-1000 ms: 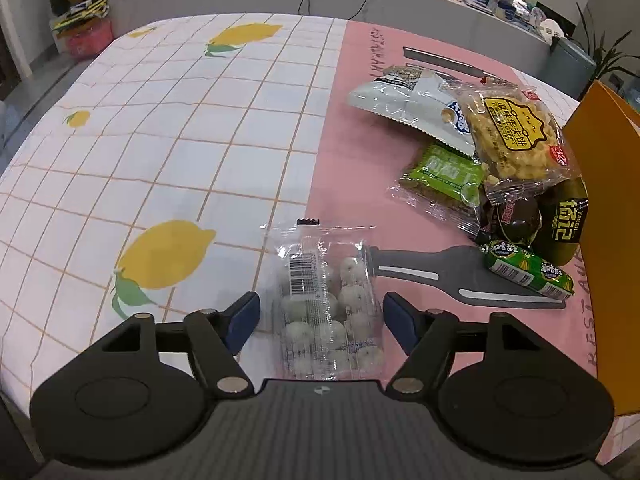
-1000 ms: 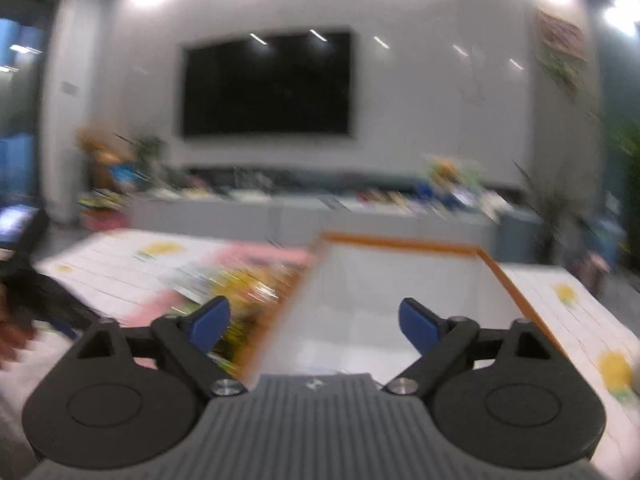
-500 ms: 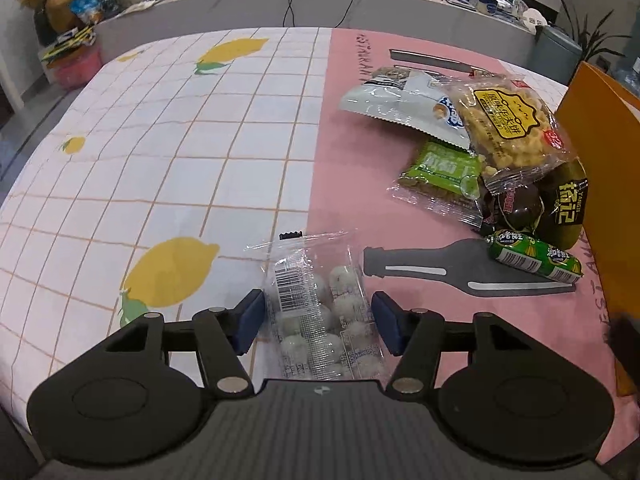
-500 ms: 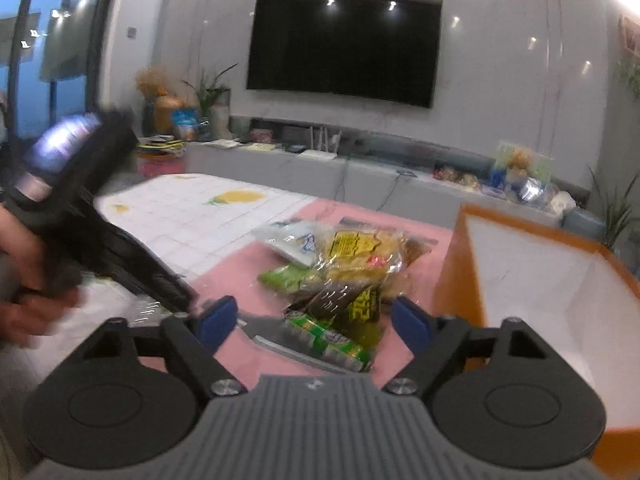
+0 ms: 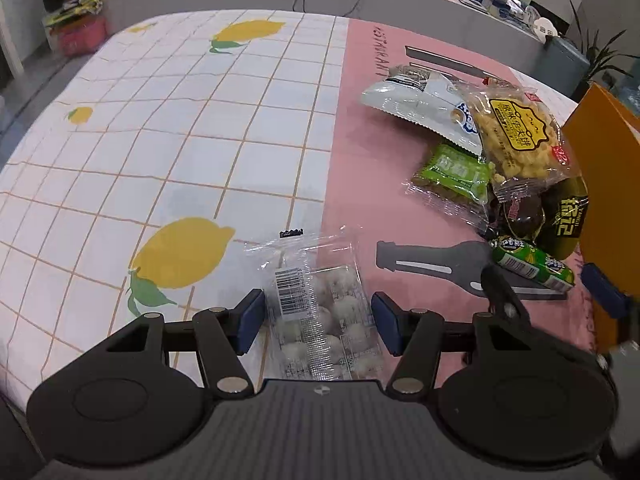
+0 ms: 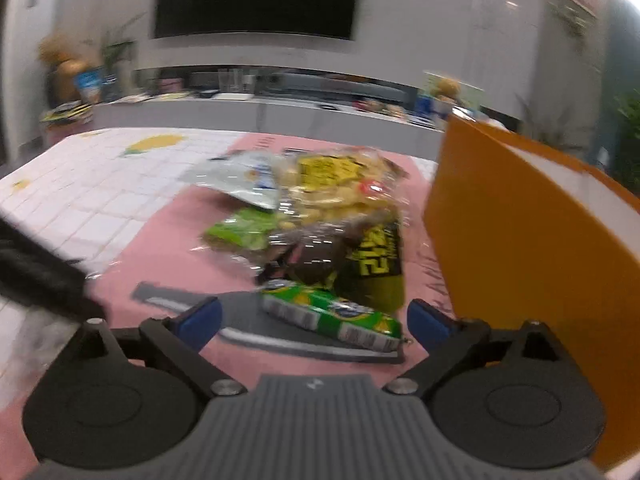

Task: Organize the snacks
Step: 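Move both tools back to the snack pile, then grasp the clear bag of white balls with the left tool while the right tool grasps the green tube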

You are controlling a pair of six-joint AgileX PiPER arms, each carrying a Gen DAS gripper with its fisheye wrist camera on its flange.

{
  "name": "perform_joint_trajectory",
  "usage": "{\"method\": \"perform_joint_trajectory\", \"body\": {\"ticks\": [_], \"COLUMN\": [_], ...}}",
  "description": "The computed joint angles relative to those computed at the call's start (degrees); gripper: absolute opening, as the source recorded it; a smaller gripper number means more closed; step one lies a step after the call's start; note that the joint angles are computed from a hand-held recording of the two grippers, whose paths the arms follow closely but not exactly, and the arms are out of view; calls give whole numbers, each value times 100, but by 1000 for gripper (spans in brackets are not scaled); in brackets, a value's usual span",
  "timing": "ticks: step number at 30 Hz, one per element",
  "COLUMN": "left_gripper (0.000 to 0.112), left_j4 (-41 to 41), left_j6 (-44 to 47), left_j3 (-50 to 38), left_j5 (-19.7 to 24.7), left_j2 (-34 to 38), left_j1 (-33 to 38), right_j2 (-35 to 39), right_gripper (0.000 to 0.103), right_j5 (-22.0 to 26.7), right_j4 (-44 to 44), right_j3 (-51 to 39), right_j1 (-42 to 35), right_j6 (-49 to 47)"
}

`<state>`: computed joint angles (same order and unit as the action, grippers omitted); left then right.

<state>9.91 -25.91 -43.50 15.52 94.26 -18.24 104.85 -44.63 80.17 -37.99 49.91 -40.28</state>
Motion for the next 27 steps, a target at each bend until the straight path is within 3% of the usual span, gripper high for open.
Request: {"method": "perform_joint_trajectory", "body": {"ticks": [2, 6, 7, 11, 16, 19, 22, 25, 27], "left_gripper": [67, 67, 67, 67, 67, 67, 67, 67, 67], "left_j4": [-455, -795, -810, -922, -1028, -1021, -1143, -1340, -1384], "left_j6": [398, 693, 700, 814, 914, 909, 1019, 1206, 1242], "left_j3": [-22, -73, -77, -85, -69, -62, -60, -50, -67], "left_j5": [21, 79, 82, 124, 130, 122, 132, 150, 170], "left_j2": [-8, 2, 4, -15, -32, -33, -38, -56, -50], "left_j1": [90, 143, 141, 161, 187, 183, 211, 255, 263], "right_j2": [119, 10, 61, -37, -376, -652, -846, -848, -812], "right_gripper": [97, 92, 82, 80, 80, 82, 95, 94, 86], "right_j5": [124, 490, 561, 743, 601, 923, 1477, 1472, 1332], "right_j4": [79, -971, -899, -969, -920, -838, -1964, -2249, -2736], "right_j3": [-108, 103, 49, 128, 592, 710, 881, 930, 1013], "right_j1": [-147, -550, -592, -526, -10, 27, -280, -268, -305], "right_j6": [46, 1288, 1162, 994, 936, 850, 1270, 981, 997]}}
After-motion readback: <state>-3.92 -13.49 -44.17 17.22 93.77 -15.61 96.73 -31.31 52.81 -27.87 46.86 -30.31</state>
